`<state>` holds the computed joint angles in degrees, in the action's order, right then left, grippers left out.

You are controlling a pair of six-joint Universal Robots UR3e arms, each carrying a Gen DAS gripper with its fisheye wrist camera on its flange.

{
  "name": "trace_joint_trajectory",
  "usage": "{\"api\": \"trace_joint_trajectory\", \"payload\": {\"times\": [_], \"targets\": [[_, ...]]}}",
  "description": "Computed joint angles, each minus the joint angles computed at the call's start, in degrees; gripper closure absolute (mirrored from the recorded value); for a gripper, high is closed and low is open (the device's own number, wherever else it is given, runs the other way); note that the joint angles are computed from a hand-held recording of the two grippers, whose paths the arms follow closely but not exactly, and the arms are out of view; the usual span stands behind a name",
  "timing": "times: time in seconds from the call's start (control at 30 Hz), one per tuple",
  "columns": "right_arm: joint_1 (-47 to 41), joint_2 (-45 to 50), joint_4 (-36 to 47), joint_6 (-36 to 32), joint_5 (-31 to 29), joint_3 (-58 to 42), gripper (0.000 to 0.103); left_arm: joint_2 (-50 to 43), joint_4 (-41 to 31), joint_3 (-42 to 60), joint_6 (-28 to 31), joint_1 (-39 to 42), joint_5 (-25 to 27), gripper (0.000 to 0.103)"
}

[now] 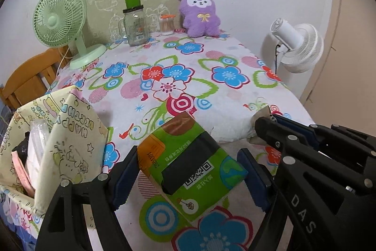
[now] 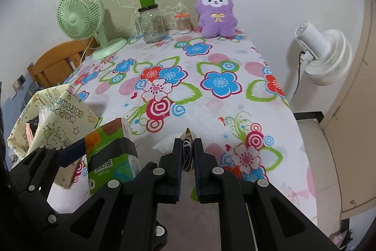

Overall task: Organize soft objects
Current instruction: 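Carry the tissue pack and white strip with both tools over the basket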

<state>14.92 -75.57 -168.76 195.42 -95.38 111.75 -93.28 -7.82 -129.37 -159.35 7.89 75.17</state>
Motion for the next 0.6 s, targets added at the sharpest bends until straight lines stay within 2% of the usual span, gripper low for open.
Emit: {"api": "trace_joint_trajectory", "payload": {"times": [0.3,0.6], "targets": [[3.1,-5.4,0.4,4.2,-4.5,3.5,0.092,9.5,-4.7,-4.1,3.9,2.7,-3.4,0.020],[6.9,-8.7,5.1,6.8,-10.7,0.8,0.094,18.9,-12.7,-4.3,7.4,6.4,-8.4,0.020]]}}
